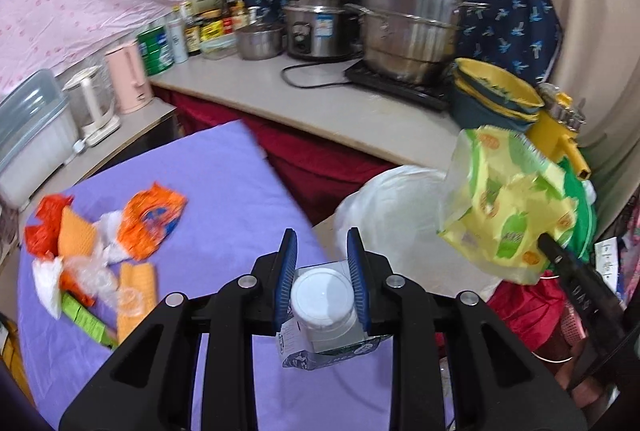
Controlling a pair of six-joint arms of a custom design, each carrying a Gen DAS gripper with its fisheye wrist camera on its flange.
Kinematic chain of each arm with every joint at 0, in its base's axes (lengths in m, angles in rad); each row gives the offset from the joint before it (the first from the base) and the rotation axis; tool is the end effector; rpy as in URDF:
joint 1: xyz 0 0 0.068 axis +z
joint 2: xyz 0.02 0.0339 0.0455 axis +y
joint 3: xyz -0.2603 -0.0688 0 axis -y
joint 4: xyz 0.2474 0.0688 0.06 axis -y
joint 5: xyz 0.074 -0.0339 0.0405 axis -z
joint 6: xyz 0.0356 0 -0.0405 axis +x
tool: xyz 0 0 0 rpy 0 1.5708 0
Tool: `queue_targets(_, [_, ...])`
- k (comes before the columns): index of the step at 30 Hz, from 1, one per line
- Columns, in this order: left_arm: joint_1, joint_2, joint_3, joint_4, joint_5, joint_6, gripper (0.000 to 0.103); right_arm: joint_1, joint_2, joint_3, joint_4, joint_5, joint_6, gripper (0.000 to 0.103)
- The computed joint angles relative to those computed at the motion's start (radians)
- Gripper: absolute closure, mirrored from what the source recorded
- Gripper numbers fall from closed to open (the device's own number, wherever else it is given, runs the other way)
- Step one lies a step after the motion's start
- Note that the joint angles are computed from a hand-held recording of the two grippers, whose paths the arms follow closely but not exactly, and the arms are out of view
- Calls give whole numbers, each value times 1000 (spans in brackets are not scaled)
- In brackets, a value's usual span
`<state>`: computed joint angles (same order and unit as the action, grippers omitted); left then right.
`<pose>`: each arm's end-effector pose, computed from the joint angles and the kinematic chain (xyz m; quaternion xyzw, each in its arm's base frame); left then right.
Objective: Collect trash
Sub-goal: 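Carry the carton and snack bag over the white bin and open both tools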
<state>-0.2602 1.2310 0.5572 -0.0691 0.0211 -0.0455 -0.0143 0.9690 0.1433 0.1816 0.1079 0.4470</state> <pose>0.2363 -0.0637 0.1773 0.1023 0.9098 -0.0708 0.3960 0.1719 -0.0063 0.1212 0.2277 0.8641 0.0487 0.4462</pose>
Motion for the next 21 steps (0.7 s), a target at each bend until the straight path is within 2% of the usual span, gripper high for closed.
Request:
queue_targets(4, [-102, 92, 82, 26, -6, -45, 78, -102, -7, -9, 1, -48, -40, 84])
queue_targets(8, [-162, 202, 150, 64, 29, -76, 78, -191, 38, -20, 41, -93, -79, 84])
queue_targets(15, [-194, 442, 273, 91, 114, -109, 76, -228, 154, -16, 130, -107, -96, 84])
queue_targets(19, [-177, 475, 256, 151, 112, -116, 56, -222, 236, -7, 191, -104, -95, 84])
queue_targets(21, [-157, 480, 252, 154, 113, -121, 51, -208, 286, 4, 222, -103, -87, 84])
